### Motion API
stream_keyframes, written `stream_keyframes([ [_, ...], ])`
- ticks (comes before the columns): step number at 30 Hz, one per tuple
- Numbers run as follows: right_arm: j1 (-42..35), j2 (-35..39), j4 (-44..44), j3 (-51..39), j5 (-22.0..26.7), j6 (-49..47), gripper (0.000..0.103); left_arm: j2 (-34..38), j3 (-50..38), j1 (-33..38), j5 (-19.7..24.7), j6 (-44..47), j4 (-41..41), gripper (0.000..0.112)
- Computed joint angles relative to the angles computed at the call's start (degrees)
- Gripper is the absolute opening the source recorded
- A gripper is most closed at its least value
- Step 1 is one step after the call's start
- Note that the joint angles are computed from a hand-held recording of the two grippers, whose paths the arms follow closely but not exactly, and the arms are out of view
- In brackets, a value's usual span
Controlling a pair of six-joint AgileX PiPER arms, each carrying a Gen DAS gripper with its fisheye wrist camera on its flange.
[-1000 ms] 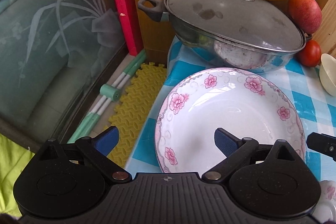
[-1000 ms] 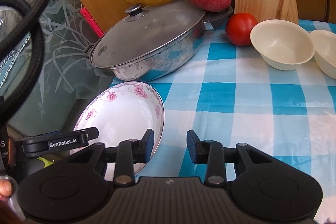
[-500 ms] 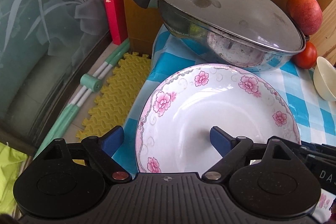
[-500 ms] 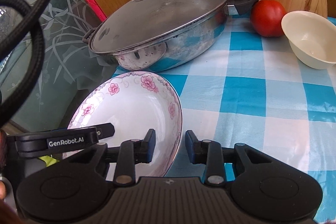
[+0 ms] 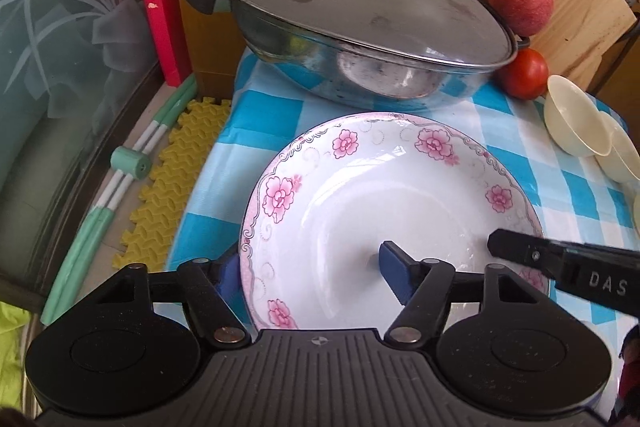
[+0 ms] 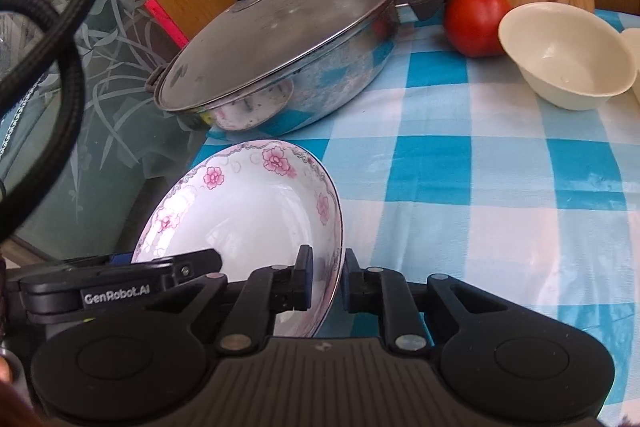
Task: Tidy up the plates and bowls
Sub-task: 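Lift the deep pink-rose dish off the table with the left gripper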
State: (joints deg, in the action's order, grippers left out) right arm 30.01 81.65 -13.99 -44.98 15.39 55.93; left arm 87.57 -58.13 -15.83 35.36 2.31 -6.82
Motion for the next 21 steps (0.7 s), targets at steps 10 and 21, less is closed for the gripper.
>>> stream_keyframes([
  [10,3.1,-2.2,-6.5,4.1,-1.9,5.5,0.021,-1.8,2.9,-4.9,-2.2,-14.8,16.1,0.088],
  [21,2.6,-1.9,-8.7,4.5,-3.3,8.6,0.021,-1.4,3.6,-6.5,-4.9,-15.4,16.7,0.089],
])
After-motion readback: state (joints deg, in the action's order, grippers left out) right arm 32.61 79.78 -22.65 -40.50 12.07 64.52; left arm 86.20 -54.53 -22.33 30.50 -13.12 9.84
